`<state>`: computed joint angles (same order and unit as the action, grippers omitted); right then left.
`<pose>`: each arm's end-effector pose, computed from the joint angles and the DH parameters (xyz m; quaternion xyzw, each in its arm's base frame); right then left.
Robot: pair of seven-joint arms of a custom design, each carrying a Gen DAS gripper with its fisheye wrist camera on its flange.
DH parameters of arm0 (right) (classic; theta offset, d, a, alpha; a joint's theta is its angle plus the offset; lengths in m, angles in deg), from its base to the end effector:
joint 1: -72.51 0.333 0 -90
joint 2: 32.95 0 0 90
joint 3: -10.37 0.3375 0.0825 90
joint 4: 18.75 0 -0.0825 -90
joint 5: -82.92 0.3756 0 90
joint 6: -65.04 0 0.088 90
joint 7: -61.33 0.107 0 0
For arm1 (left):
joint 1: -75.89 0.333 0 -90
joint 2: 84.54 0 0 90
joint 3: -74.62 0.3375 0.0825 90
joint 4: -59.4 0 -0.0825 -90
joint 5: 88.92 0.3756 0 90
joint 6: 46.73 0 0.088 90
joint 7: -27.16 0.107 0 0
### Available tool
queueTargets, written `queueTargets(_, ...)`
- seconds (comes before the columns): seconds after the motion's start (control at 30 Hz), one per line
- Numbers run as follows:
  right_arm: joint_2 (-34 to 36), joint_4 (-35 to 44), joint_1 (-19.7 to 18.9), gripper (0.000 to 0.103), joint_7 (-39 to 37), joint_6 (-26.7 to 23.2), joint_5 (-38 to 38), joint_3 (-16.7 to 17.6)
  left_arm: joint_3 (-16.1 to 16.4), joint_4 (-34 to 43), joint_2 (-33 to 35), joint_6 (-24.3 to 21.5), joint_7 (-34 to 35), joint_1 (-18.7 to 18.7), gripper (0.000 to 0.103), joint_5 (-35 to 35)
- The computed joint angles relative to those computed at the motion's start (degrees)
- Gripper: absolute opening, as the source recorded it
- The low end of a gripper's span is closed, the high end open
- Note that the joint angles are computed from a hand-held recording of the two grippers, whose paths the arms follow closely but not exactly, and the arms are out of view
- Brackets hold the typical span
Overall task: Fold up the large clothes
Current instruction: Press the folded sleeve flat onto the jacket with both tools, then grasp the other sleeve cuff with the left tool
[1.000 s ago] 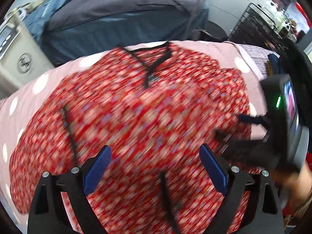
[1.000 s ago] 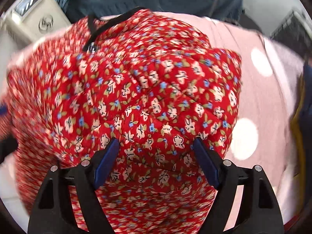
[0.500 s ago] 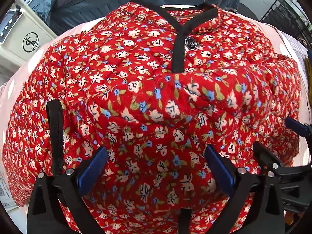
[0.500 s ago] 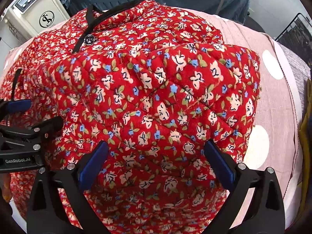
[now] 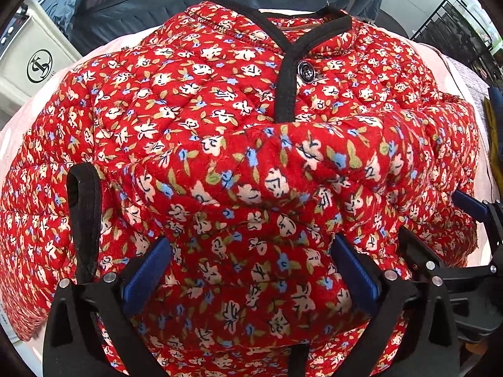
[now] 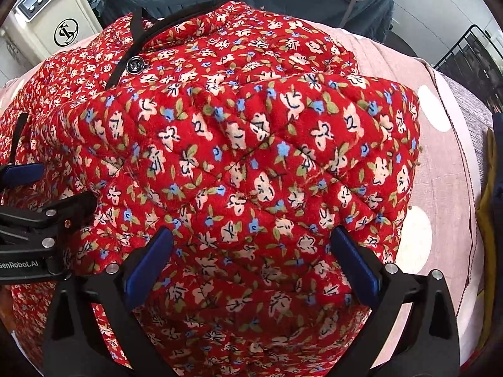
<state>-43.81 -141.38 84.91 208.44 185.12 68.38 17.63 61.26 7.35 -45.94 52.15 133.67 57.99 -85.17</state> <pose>0.4740 0.1601 0.5251 -0.4868 0.8615 -0.1329 0.0554 0.6778 -0.3259 0.5374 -0.3847 0.9188 -0.0857 0.0187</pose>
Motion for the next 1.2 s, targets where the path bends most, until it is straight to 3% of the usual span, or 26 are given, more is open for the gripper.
queueTargets(0.1,-2.05,0.14,0.03,0.098,-2.60,-1.73,3.40,-0.68,-0.08,-0.72,-2.22,-0.35,-0.31,0.62,0.096,-0.55)
queueTargets(0.23,-5.49,0.22,-0.37,0.097,1.25,-4.17,0.82,1.80,-0.95,-15.80,-13.47,11.54,1.17,5.50,0.096,-4.44)
queueTargets(0.43,-10.47,-3.81,1.90,0.097,3.72,-5.26,7.09,4.01,1.86,-31.02,-24.97,17.20,0.11,12.22,0.096,-8.03)
queueTargets(0.67,-10.68,-4.66,5.46,0.097,2.95,-6.96,13.48,6.13,6.69,-38.21,-29.59,14.22,-4.45,19.32,0.097,-10.60)
queueTargets(0.8,-8.42,-1.48,6.54,0.097,2.77,-8.59,11.92,7.29,8.85,-36.07,-27.69,13.42,-9.82,23.84,0.096,-13.87)
queueTargets(1.0,-2.82,7.07,8.42,0.097,3.93,-12.61,8.11,7.73,9.28,-27.61,-20.96,15.23,-17.74,30.23,0.096,-21.02)
queueTargets(1.1,-1.00,10.17,9.66,0.097,4.48,-14.61,6.68,7.51,8.93,-20.52,-15.27,15.19,-22.42,32.52,0.096,-21.92)
queueTargets(1.2,2.05,14.97,10.67,0.097,5.14,-17.29,5.57,7.09,7.94,-11.10,-8.06,12.30,-26.91,34.49,0.095,-21.76)
